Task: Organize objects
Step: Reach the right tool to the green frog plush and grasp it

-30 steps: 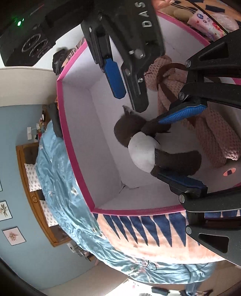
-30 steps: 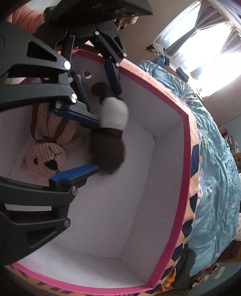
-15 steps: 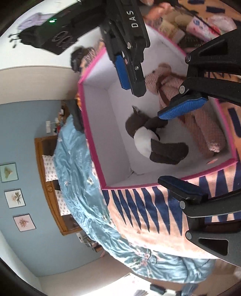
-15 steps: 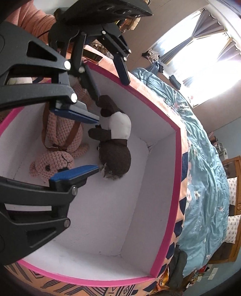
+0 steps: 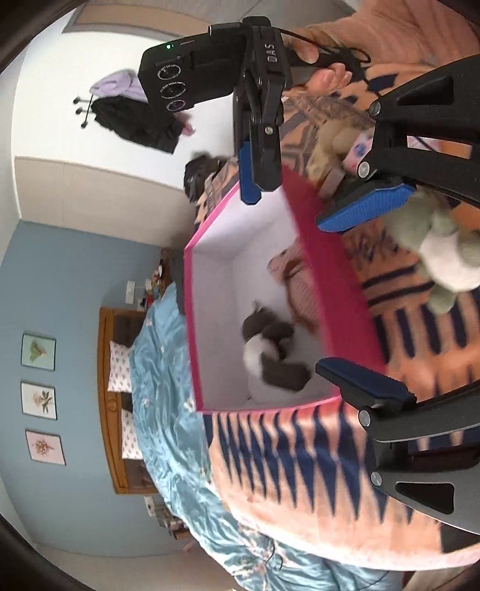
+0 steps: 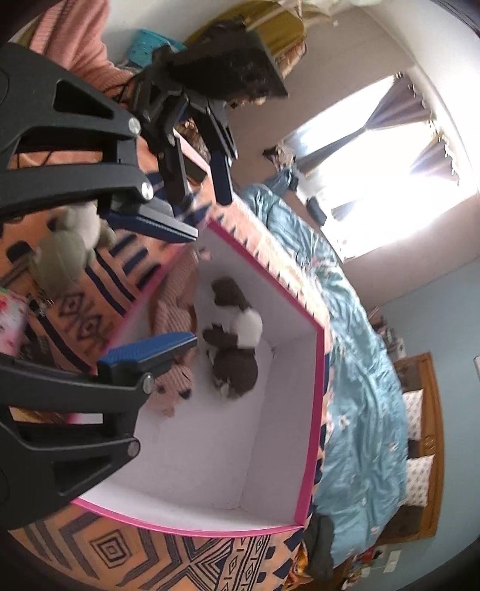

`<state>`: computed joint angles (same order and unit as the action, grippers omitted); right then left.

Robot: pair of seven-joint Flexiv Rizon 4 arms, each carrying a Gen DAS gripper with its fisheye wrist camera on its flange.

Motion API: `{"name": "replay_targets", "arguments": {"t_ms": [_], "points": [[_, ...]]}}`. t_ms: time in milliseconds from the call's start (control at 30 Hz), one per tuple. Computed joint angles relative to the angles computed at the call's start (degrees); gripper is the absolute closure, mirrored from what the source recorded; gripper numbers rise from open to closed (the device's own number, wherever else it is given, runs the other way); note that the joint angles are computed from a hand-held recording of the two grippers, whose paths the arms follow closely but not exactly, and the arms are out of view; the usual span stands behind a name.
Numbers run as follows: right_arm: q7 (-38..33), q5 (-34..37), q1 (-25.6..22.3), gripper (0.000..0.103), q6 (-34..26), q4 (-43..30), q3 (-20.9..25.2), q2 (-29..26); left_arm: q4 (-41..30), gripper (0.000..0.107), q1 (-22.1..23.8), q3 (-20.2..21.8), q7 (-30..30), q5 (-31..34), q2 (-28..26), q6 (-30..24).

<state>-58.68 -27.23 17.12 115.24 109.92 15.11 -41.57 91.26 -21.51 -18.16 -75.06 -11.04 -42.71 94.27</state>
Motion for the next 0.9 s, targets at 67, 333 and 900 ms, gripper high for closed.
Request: {"name": "replay_targets", "arguments": {"t_ms": [67,333,900], "points": [[-2.2,2.7,3.4,0.043,2.5,2.7,-2.6,1.2,1.8,0.029,-0.3,-0.2,0.0,0.6,0.2,1.0],[-3.5,5.1,5.9,0.042,0.7,5.9,-1.9,-1.0,7.8,0.029,0.7,-2.2,-3.4,0.4,-0.1,2.2],[-2.3,6.0,6.5,0.039,-4.3,2.2,-0.5,-6.1,10.4,0.048,0.8,-2.4,-7.2,-0.5,-0.8,-0.6]]}}
